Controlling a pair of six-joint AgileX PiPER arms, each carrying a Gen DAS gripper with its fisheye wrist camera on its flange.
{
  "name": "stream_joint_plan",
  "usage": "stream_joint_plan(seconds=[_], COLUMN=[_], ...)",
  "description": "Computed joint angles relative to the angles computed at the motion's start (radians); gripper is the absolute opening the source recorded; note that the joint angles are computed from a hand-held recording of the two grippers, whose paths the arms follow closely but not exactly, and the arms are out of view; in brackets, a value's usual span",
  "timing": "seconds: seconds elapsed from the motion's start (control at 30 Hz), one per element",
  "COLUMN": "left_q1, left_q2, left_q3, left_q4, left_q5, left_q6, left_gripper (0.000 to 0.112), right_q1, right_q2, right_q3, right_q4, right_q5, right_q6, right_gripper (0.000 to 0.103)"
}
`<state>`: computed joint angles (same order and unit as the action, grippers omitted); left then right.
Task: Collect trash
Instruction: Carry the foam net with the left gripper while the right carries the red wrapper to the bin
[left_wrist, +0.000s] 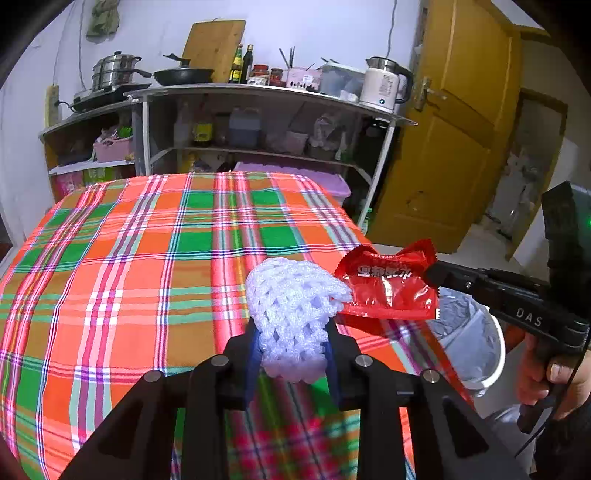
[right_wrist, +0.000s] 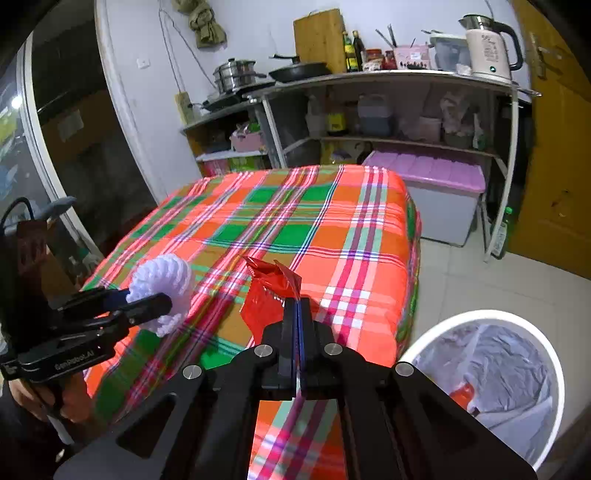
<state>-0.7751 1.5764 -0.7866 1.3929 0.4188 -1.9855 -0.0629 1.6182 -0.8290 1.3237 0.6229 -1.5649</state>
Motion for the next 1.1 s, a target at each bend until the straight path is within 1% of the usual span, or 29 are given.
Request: stream_joint_plan(seconds=[0.23,0.43,0.53,0.87,1.1], left_q1=[-0.09,-0.146,-0.172,-0.224,-0.246], left_q2=[-0.02,-0.002,0.013,0.092,0.172], left_q3=[-0.018,-0.063,-0.089,-0.209,-0.315], left_q4=[-0.024,-0.036,-0.045,-0.092,-0.139], left_q5=[0.051,0.07,0.075,0.068,0.04], left_q6=[0.001,0.016,0.028,0.107,0.183], left_gripper=[0.03,0.03,0.03,0.03,0.03], right_q1=[-0.1,-0.199,-0.235,-0.41,-0.53], right_q2=[-0.09,-0.149,-0.161,-0.177,-0.166], right_q3=[0.063,0.102,0.107,0.122,0.111], right_q4=[0.004,-0.005,-0.008,-0.026,-0.05], right_q5=[0.071,0.127,0.14,0.214,0.261], right_q6=[-0.02,-0.035,-0.036,-0.069,-0.084], right_gripper=[0.0,0.0,0.0,0.0,0.0])
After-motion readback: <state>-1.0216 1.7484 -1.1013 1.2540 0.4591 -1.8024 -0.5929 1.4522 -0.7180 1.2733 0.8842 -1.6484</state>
